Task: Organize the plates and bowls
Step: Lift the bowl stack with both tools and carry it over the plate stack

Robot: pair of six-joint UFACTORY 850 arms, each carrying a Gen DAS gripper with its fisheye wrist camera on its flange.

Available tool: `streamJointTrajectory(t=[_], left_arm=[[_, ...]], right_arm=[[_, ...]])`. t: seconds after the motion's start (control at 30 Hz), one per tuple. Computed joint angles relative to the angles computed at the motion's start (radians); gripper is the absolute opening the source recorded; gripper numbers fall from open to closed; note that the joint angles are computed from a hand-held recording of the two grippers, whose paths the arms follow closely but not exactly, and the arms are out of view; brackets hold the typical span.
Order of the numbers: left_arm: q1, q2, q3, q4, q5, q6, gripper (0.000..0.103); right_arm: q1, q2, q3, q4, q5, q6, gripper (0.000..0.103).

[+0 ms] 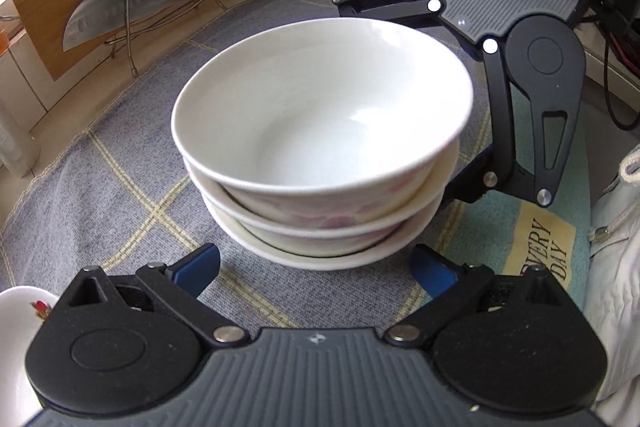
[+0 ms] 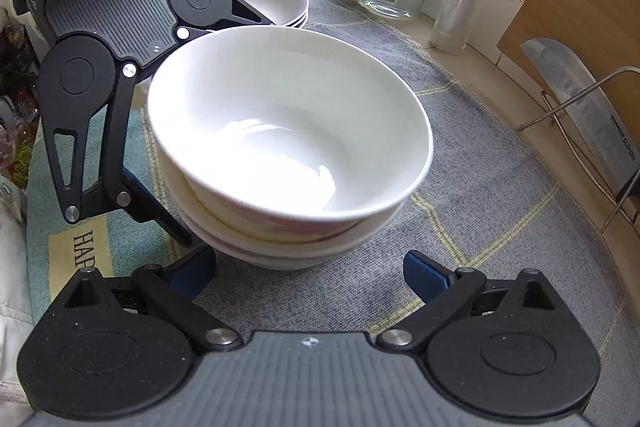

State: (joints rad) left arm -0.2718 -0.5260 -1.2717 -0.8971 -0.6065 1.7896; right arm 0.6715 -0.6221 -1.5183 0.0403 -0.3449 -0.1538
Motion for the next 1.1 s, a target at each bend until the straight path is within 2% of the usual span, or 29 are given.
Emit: streamJointTrajectory(t=[0.13,0.23,0.33,0.73,1.1], left_arm=[[0.008,-0.032,-0.048,0.026,-0.049,0.008,0.092],[0.008,-0.051,-0.077,0.033,-0.065,0.032,0.09],[0.008,-0.058,-0.09,0.039,-0.09,0.04,0.082],[0.007,-0.053,-0.087,0.036,-0.103,0.099,0.077],[0.007,-0.029,-0.06,0.031,-0.099,0.105,0.077]], right_arm=[[0.004,-0.025,-0.049,-0.006,-0.045,-0.017,0.093],[0.002,-0.043,-0.08,0.025,-0.075,-0.063,0.091],[0.0,-0.054,-0.101,0.064,-0.101,-0.119,0.086],[-0.005,-0.07,-0.138,0.116,-0.158,-0.203,0.085],[0.004,-0.056,-0.133,0.09,-0.169,-0.162,0.084]])
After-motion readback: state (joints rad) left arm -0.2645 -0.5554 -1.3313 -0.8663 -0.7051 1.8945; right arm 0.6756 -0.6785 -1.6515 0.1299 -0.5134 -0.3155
